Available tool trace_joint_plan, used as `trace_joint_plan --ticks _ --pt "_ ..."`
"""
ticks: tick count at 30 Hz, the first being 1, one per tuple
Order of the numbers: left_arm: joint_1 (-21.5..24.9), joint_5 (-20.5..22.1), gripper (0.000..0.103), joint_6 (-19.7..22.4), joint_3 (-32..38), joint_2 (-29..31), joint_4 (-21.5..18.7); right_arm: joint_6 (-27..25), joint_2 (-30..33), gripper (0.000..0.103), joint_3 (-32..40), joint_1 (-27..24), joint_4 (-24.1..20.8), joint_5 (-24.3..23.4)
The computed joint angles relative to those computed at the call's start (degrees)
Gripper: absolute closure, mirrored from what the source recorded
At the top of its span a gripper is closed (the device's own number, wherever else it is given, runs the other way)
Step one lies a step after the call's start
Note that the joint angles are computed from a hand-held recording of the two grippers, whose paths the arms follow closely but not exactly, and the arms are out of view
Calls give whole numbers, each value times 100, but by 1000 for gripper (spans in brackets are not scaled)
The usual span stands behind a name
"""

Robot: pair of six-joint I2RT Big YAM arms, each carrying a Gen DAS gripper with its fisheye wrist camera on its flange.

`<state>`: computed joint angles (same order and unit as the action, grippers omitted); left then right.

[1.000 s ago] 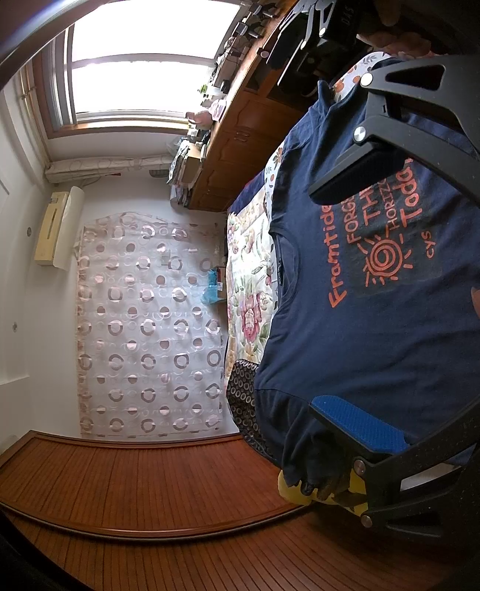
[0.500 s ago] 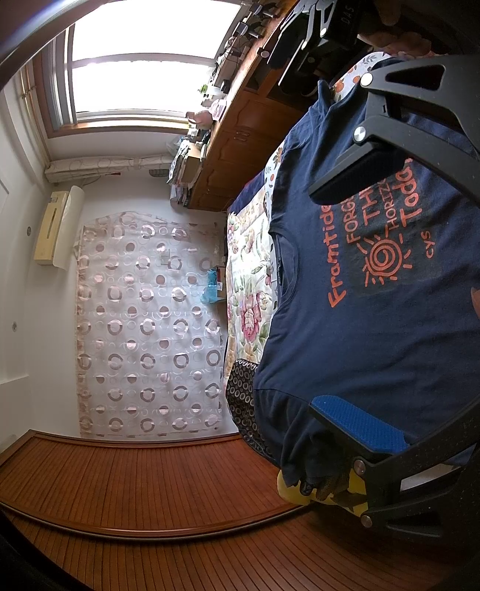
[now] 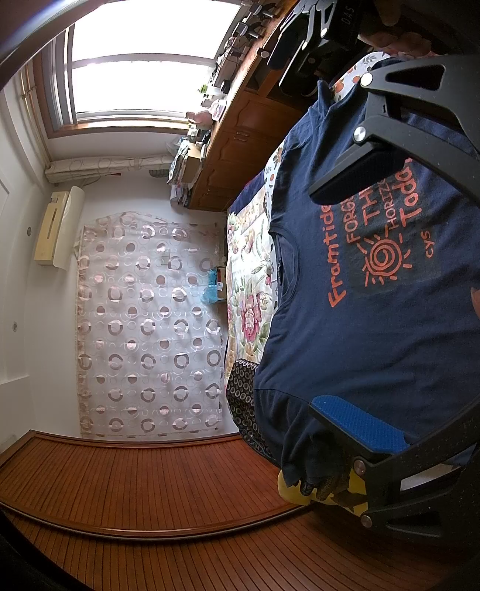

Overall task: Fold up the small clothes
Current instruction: 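Move the left gripper to the shirt side beside the patterned cloth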

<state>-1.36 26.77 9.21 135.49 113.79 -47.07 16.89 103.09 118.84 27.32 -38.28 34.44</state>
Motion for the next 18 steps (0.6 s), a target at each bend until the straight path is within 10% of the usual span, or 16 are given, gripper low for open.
trace_joint_plan --ticks 18 --pt "353 -281 0 202 2062 1320 -1374 -81 588 0 854 -240 -775 -796"
